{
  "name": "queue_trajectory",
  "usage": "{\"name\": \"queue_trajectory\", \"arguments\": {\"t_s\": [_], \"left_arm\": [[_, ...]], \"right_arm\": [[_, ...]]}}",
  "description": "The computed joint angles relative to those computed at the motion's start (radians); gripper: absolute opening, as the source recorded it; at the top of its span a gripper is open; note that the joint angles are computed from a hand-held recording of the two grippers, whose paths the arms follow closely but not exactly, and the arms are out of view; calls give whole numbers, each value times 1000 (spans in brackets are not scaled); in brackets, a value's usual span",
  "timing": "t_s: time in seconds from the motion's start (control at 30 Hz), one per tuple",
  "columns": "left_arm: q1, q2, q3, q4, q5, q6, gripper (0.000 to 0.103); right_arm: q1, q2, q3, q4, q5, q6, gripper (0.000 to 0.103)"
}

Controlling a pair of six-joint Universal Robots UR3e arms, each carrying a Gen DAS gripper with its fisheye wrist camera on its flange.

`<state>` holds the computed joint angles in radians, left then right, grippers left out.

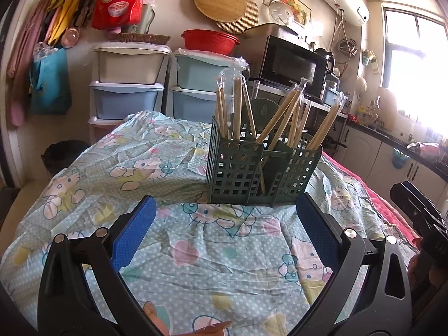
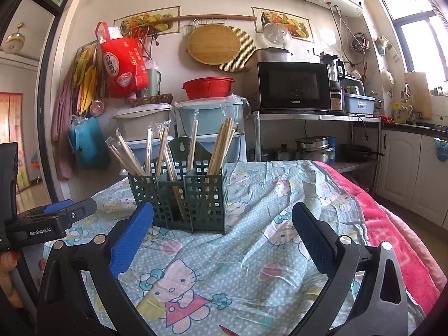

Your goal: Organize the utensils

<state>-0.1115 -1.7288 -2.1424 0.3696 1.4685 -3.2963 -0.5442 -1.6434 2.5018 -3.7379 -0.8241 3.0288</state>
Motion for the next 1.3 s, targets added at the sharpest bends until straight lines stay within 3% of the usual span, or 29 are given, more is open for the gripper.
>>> {"name": "queue_trajectory", "arguments": {"t_s": [1.3], "left_arm": [[12, 14, -6, -10, -7, 2, 93]], "right_arm": [[6, 14, 17, -45, -20, 7, 96]]}}
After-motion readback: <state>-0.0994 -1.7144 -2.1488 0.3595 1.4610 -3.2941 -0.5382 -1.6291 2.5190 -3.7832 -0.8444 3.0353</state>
